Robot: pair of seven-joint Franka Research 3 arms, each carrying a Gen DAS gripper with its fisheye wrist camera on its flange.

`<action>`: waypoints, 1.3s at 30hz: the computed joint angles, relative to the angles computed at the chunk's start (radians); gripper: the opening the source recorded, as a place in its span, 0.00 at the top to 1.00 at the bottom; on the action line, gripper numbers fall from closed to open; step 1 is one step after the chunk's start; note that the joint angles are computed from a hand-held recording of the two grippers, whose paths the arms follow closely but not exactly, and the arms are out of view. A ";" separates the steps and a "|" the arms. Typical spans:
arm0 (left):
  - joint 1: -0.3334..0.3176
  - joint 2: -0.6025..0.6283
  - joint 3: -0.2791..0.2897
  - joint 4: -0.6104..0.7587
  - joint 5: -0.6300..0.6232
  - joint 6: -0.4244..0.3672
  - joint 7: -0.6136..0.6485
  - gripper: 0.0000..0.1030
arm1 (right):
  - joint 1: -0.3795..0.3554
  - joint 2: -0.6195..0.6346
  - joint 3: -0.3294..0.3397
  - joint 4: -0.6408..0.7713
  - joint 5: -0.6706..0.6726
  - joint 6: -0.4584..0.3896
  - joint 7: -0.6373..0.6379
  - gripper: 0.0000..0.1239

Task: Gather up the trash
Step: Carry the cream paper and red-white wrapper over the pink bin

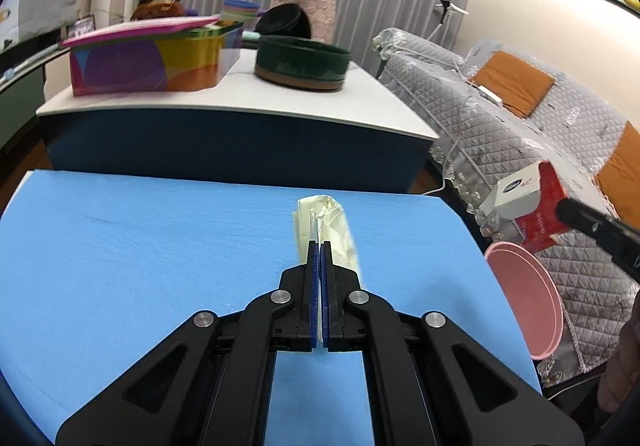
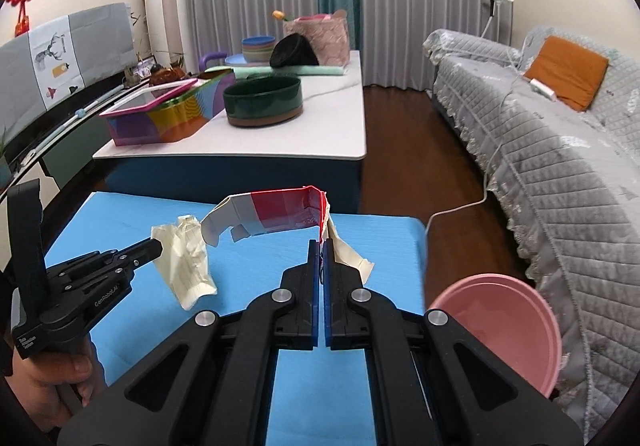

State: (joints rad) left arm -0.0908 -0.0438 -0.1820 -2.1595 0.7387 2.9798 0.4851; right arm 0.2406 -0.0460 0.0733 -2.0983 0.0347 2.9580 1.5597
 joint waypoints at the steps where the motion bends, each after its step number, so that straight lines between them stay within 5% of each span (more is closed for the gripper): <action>1: -0.001 -0.005 -0.003 -0.002 0.009 -0.001 -0.006 0.99 | -0.001 -0.022 -0.004 -0.023 0.008 0.007 -0.009 0.99; 10: -0.015 -0.049 -0.046 -0.019 0.089 -0.014 -0.060 0.99 | -0.008 -0.119 -0.029 -0.172 0.171 0.074 -0.097 0.99; 24: -0.069 0.004 -0.056 0.043 0.135 -0.029 -0.068 0.99 | -0.106 -0.140 -0.025 -0.214 0.160 0.116 -0.070 0.99; 39: -0.162 0.094 -0.050 0.150 0.009 -0.026 0.106 0.99 | -0.206 -0.155 -0.034 -0.231 0.130 0.110 0.007 0.99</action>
State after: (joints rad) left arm -0.2529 0.0504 -0.2324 -2.0092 0.7480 2.9534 0.5909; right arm 0.0350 -0.2011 0.0393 -2.3291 0.1643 3.0677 1.5669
